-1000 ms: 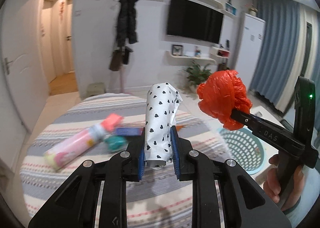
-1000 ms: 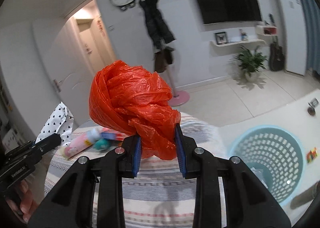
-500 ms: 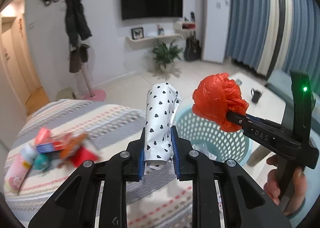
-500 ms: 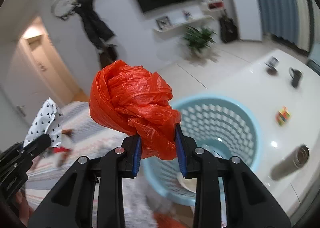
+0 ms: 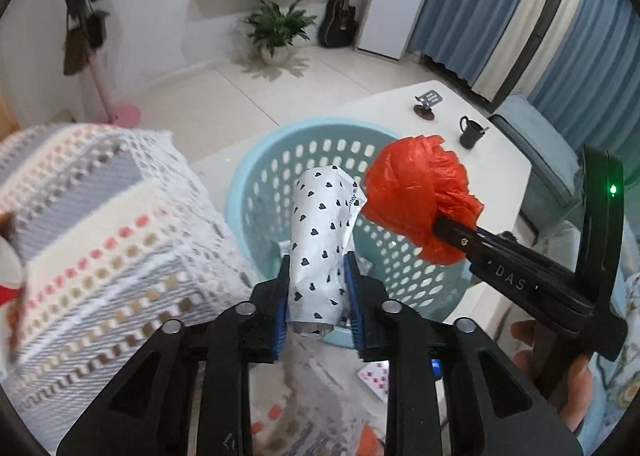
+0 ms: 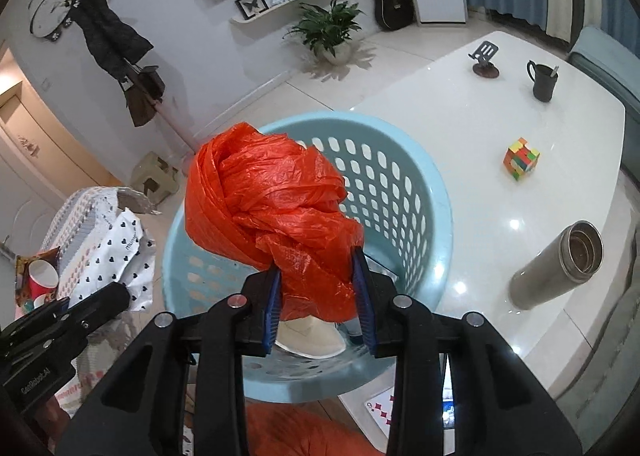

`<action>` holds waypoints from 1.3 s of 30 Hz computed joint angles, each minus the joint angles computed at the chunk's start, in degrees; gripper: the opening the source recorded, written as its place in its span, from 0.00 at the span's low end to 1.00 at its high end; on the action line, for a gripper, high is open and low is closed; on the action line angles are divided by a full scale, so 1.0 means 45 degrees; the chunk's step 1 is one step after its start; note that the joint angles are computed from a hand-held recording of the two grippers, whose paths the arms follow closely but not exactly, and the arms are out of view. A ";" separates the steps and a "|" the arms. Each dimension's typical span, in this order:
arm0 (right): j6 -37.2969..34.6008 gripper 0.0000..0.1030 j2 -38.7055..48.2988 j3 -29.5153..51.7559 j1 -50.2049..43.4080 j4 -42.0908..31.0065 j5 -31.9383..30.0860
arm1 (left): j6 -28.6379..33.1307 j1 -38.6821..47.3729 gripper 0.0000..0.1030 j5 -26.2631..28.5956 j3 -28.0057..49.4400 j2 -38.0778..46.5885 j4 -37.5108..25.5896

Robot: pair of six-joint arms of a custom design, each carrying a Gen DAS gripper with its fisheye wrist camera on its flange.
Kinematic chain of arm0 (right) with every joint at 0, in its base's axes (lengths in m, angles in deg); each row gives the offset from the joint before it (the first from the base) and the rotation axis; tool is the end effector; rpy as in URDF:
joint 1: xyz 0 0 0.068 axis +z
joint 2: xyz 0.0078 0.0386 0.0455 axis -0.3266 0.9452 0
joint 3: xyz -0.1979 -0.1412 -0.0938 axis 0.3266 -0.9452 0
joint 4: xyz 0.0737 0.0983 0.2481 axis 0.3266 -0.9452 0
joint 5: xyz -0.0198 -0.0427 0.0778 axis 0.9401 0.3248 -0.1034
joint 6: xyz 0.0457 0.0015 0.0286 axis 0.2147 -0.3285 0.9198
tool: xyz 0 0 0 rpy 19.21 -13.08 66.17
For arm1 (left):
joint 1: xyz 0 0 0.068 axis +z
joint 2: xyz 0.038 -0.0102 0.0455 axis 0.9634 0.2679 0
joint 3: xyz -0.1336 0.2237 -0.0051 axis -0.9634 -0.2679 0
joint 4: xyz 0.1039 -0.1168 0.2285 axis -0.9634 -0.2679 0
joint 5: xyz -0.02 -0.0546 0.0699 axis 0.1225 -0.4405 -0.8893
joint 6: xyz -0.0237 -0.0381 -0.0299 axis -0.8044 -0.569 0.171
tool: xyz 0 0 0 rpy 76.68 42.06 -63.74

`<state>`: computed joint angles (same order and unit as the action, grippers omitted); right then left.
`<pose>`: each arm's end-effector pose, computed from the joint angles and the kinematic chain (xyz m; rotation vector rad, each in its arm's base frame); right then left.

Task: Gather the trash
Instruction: 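Carry the paper and red bag over the basket and release both, then move both open tools back over the trash on the table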

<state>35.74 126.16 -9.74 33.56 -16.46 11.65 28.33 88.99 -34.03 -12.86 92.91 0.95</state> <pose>0.1492 0.1626 0.0119 0.8474 2.3072 0.1768 0.2293 0.0389 0.0665 0.8737 2.4489 -0.5213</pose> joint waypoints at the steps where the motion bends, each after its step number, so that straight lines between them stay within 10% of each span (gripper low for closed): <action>1: -0.0083 0.34 0.0072 -0.0067 -0.0043 0.0213 -0.0066 | -0.0050 -0.0007 0.36 0.0055 0.0077 0.0168 0.0073; 5: -0.0138 0.50 0.0104 -0.0090 -0.0031 0.0417 0.0004 | 0.0089 0.0082 0.46 0.0188 0.0061 0.0178 0.0150; 22: -0.0835 0.51 -0.0444 0.2431 0.0713 -0.2358 0.0429 | 0.3321 0.3935 0.50 0.1927 0.1720 -0.0113 -0.3937; 32: -0.3532 0.55 0.1093 0.7413 0.1575 -0.4231 0.0829 | 0.6218 0.8654 0.50 0.3283 0.6538 0.1926 -0.7457; 39: -0.5036 0.60 0.4985 1.3388 0.2322 -0.6046 0.0397 | 0.5112 1.0546 0.64 0.3298 1.2291 0.5532 -0.7138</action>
